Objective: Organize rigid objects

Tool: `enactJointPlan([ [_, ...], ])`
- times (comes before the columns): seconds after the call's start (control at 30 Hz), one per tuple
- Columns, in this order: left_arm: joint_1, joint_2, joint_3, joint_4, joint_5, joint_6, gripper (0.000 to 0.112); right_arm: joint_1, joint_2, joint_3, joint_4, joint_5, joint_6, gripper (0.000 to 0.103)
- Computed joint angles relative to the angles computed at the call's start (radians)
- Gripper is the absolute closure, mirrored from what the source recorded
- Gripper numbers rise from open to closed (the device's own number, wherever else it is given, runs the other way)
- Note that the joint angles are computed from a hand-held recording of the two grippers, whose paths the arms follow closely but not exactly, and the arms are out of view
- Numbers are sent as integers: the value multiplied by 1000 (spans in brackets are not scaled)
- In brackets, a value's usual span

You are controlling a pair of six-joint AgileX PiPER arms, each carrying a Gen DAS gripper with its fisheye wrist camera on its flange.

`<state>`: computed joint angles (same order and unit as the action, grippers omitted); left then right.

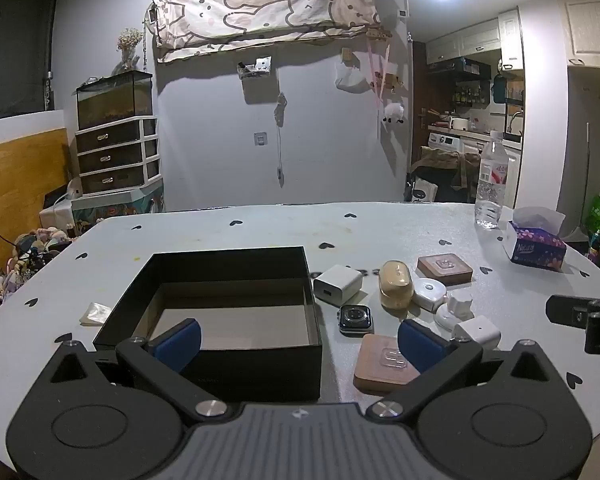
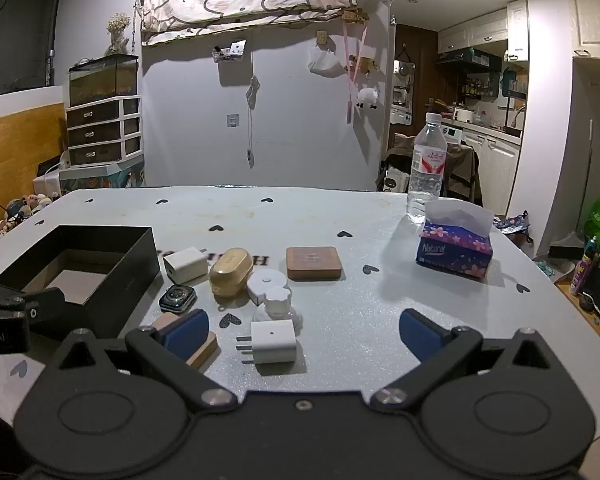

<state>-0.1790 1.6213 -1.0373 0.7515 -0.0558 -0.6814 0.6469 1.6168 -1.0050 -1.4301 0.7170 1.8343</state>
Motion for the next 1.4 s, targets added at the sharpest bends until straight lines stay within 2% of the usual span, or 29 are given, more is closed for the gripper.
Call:
enactJointPlan([
  [0.07,0,0,3,-120,-6,122,9,-1,0,0,-2,-2,3,0],
  [0.13,-1,-1,3,-124,-4,125,9,-1,1,0,-1,-3,2,0],
  [0.47,1,-1,2,-10,-4,10,9,-6,-1,0,-2,-6,1,0],
  [0.57,0,0,1,-37,-3,37,9,-6,-1,0,-1,-7,1,0],
  [1.4,0,0,0,9,-2,-11,9,-8,-2,-1,5,-8,-7,0],
])
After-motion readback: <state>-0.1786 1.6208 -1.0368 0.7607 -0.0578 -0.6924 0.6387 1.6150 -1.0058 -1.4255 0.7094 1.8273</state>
